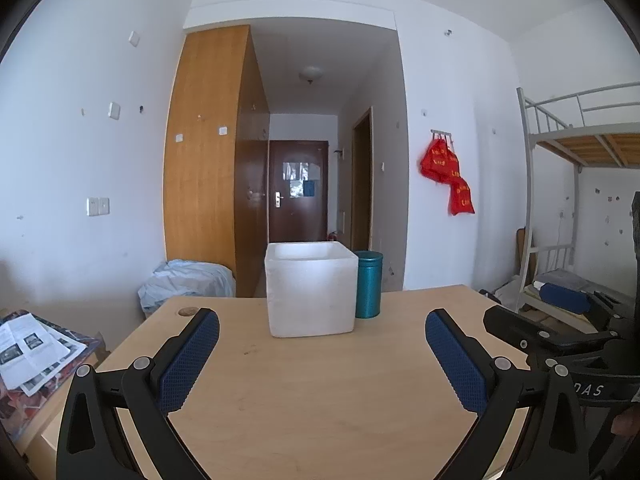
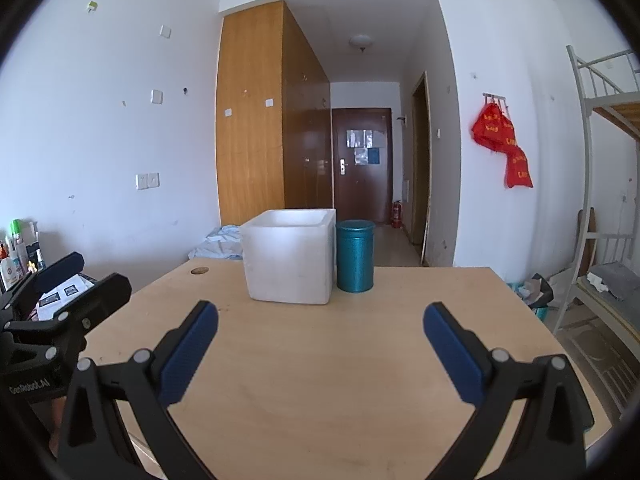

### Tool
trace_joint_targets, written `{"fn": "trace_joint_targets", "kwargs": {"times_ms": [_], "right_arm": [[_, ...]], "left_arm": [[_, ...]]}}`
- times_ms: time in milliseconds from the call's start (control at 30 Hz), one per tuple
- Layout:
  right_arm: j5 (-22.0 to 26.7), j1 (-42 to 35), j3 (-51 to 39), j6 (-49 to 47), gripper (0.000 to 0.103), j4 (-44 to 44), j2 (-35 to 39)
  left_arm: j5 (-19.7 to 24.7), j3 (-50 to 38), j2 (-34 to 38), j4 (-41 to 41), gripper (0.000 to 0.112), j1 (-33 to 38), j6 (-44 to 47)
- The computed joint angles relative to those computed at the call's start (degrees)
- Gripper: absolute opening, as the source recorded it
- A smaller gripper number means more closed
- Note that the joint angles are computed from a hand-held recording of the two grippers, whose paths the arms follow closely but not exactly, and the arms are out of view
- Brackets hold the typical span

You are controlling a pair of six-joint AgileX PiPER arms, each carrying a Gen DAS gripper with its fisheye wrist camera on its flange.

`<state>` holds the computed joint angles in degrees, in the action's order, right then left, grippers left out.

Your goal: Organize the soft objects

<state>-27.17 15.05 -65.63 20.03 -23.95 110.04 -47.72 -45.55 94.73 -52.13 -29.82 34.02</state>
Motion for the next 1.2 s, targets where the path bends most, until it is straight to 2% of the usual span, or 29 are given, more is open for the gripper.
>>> {"fn": "trace_joint_targets", "kwargs": {"times_ms": [267, 1200], "right_arm": [[-0.5, 0.1, 0.6, -0.9, 0.103, 0.8, -0.2], [-0.1, 0.9, 1.1, -5.8, 0.103, 7.0, -0.2]], "left_arm": [[-1.3, 0.7, 0.0, -0.7, 0.103, -0.6, -0.3], [0.9, -0.2, 0.0, -0.6, 0.103, 1.3, 0.1]]}}
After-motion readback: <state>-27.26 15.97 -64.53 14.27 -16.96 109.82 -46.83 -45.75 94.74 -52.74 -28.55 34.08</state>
